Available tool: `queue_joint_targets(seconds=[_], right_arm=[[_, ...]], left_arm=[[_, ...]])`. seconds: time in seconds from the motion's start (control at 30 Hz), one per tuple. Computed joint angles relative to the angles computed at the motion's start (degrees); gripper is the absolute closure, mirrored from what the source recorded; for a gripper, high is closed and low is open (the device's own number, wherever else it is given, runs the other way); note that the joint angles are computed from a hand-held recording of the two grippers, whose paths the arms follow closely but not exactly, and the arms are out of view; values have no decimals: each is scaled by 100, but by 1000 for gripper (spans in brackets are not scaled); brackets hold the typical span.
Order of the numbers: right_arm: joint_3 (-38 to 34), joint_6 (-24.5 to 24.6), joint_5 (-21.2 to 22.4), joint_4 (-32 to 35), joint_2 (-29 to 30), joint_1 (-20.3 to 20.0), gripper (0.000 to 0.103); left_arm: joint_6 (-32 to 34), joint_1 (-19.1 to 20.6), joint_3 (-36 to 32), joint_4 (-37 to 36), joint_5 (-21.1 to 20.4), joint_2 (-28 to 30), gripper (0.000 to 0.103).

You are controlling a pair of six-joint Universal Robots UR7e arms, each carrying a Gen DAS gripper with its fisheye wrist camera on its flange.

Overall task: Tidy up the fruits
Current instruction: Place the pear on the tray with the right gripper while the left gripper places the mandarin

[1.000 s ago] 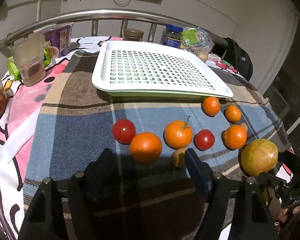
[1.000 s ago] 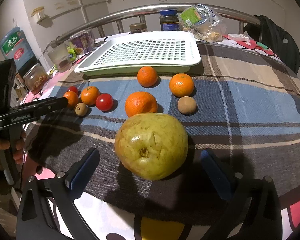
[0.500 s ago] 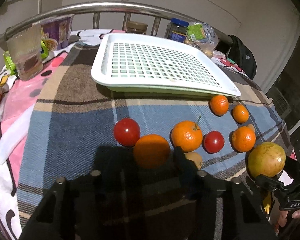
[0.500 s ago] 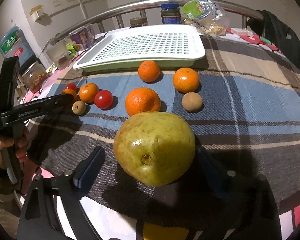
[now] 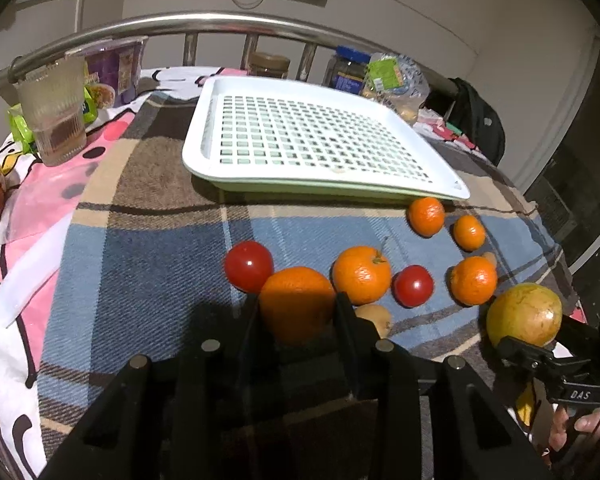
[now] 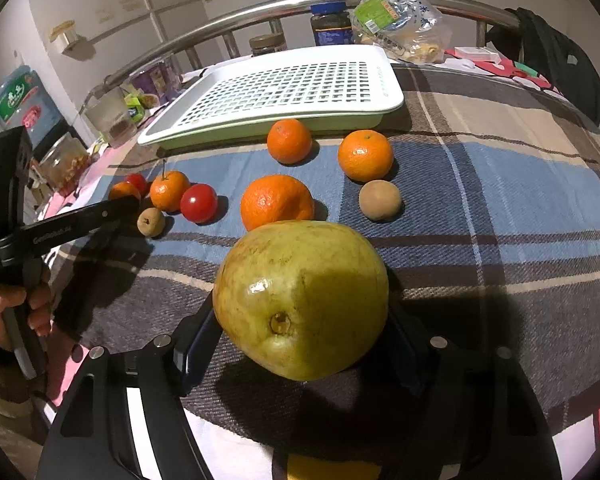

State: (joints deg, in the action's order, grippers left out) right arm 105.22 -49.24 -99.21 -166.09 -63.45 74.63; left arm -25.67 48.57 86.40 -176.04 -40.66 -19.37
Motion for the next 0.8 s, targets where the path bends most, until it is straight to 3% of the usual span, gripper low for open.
queue_joint_targets(seconds=[0.5,0.8], right_arm=[[-217,350,1398,428,-635,116,30],[-969,224,1580,649,-670,566,30]], left_arm=[[780,-398,109,-978,23,-135,65],[1725,-533,-659,-1338,-12,-28,65]])
